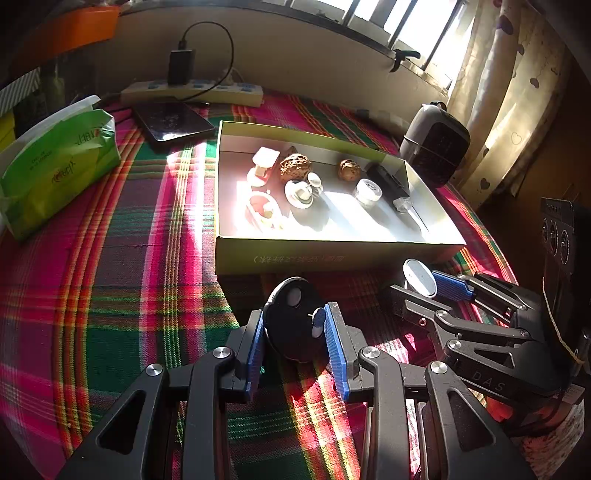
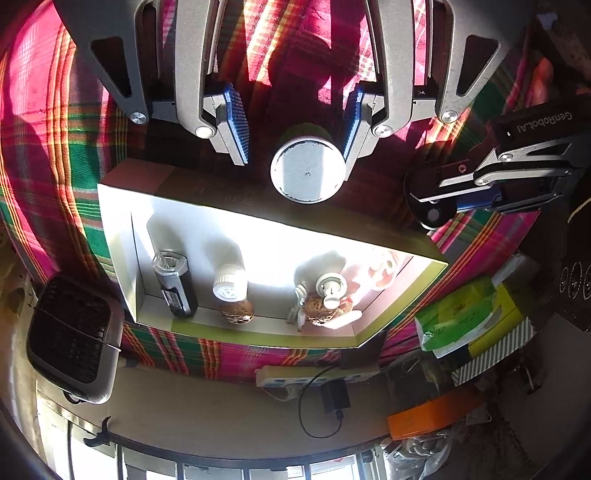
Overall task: Organize objects
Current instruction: 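Lower the right gripper around the green spool and close it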
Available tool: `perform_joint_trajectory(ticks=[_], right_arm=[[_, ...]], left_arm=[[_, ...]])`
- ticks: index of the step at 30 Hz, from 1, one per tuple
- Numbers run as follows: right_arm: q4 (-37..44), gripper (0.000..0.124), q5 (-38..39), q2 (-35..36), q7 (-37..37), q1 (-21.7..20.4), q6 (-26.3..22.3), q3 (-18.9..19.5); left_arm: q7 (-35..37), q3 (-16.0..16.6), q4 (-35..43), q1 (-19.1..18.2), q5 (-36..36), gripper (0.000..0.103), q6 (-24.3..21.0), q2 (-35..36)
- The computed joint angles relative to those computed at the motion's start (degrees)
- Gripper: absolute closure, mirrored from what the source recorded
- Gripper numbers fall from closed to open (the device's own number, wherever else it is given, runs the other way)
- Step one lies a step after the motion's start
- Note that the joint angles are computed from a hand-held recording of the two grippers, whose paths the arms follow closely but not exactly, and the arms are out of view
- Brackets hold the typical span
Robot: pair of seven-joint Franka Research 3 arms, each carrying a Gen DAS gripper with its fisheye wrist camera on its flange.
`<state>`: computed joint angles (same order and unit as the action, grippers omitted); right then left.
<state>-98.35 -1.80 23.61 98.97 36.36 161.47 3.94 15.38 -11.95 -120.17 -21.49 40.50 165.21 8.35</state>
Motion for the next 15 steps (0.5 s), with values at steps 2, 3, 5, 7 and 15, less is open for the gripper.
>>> perform_joint_trajectory(ticks=[2, 3, 5, 7, 15], right_arm=[[0.0, 0.081, 0.1, 0.0, -0.2, -0.1, 0.0, 0.1], [0.0, 0.082, 0.3, 0.0, -0.4, -0.2, 0.1, 0.2], [-0.2, 0.083, 0.2, -0.1, -0.5, -0.1, 0.3, 0.1], [-0.3, 0.084, 0.4, -0.2, -0.6, -0.2, 0.4, 0.2], [-0.8, 0.091, 0.4, -0.3, -0.6, 0.0, 1.4, 0.0]], left_arm=[[-0.1, 0.0, 0.0, 0.0, 0.1, 0.074, -0.1, 0.0], [-0.1, 0.0, 0.1, -0.1, 0.1, 0.074, -0.1, 0.0], [-0.1, 0.0, 0.1, -0.1, 0.1, 0.074, -0.1, 0.0], [-0.1, 0.0, 0.1, -0.1, 0.1, 0.074, -0.2, 0.0], [-0.4, 0.0, 0.3, -0.1, 0.3, 0.074, -0.3, 0.1]])
